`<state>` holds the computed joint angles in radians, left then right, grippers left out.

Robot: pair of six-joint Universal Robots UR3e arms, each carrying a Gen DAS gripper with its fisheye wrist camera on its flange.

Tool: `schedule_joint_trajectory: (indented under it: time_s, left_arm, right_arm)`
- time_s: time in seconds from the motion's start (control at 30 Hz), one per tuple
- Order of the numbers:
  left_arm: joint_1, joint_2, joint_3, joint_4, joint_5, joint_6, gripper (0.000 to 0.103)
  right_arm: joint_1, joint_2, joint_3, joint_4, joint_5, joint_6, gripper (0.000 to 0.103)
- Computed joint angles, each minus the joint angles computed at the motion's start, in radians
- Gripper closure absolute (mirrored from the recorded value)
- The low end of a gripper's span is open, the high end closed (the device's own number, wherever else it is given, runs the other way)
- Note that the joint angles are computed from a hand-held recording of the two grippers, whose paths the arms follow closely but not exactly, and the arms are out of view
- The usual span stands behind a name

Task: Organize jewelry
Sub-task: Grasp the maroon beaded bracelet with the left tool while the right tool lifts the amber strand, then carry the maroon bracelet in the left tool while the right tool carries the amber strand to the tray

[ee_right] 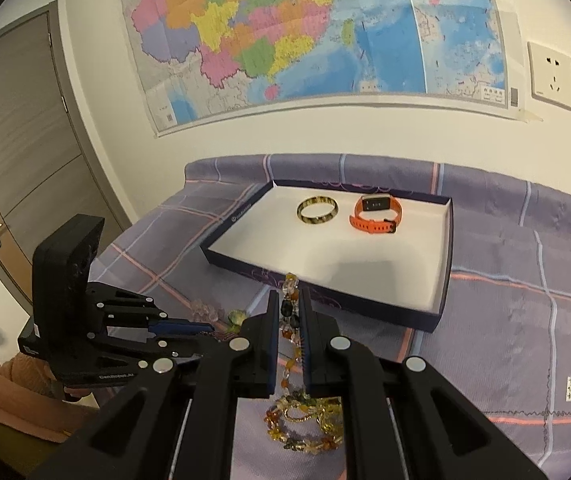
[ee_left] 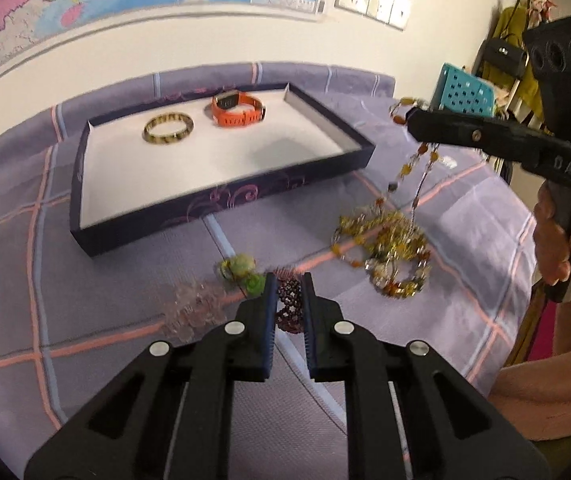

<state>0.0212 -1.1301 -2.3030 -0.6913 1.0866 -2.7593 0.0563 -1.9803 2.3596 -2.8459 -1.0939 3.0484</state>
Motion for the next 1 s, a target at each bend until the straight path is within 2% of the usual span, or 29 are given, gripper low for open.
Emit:
schedule_joint_trajectory:
  time_s: [0.2,0.4,0.67,1.0]
  left_arm:
    - [0.047,0.034,0.058,-0.067,-0.059,0.009,0.091]
    - [0.128,0.097,0.112,-0.179,-0.158,0.045,0.091]
    - [0.169,0.097,0.184,-0.220,-0.189,0.051,0.091]
    - [0.157,-0.005,0.288,-0.161,-0.171,0.017,0.091]
  right_arm:
    - [0.005,0.010,-0.044,0.005,0.012,-0.003,0.095]
    - [0.006,0.001,-0.092,0.026,0.019,-0.012,0.095]
    - [0.020,0.018,-0.177,0.045,0.008,-0.017,0.095]
    - [0.031,0.058,-0.312,0.063,-0.029,-0.032,0.095]
